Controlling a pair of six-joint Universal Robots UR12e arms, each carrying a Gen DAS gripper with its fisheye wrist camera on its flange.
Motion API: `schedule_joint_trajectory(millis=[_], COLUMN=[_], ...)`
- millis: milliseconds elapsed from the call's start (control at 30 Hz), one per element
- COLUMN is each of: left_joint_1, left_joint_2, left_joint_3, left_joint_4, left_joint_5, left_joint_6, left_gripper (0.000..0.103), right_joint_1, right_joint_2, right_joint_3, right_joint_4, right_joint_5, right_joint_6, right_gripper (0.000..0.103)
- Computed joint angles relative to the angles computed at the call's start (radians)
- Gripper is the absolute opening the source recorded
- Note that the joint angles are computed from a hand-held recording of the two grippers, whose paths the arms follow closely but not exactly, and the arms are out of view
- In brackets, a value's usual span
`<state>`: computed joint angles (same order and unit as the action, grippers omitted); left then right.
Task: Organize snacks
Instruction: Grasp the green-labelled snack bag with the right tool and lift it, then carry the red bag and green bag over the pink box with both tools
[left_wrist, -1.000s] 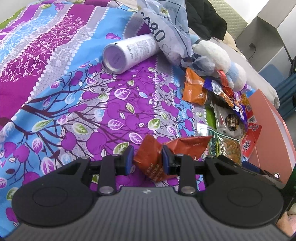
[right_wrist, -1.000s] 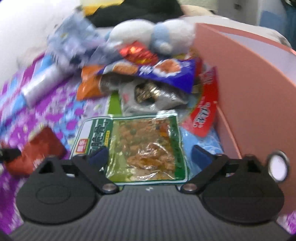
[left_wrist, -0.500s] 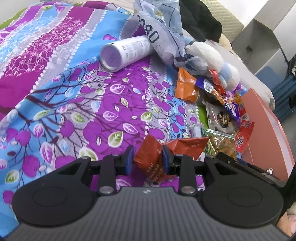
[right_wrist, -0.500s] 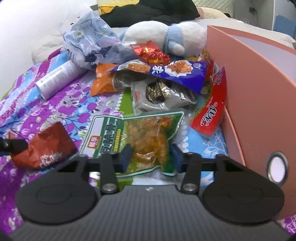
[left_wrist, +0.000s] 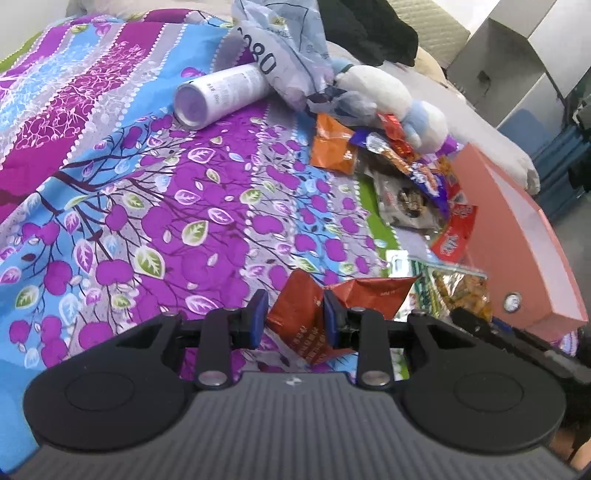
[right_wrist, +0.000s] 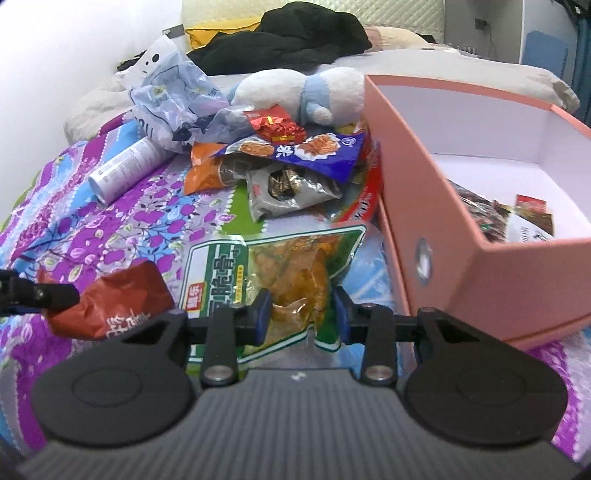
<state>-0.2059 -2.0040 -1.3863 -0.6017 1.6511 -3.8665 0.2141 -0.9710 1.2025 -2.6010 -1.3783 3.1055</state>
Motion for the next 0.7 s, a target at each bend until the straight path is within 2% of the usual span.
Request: schedule_joint_trajectory(millis=[367, 700], left_joint_1=[-0.019, -0.031], left_joint_2=[0.014, -0.005], left_joint_3=[0.049, 0.170], left_joint_4=[-0.027, -0.045], left_joint_5=[0.036, 0.080], left_joint_6=[0.015, 0.061], left_gripper=[0.035, 0.035], right_joint_1=[-0.010, -0.024], right_joint_2=[-0.055, -0.069], right_joint_3=[0.040, -0.012], right_joint_4=[-0.003, -0.004], right_joint_5=[0.005, 0.032], right_joint_6=[0.015, 0.022], right_gripper=[0.038, 0.038])
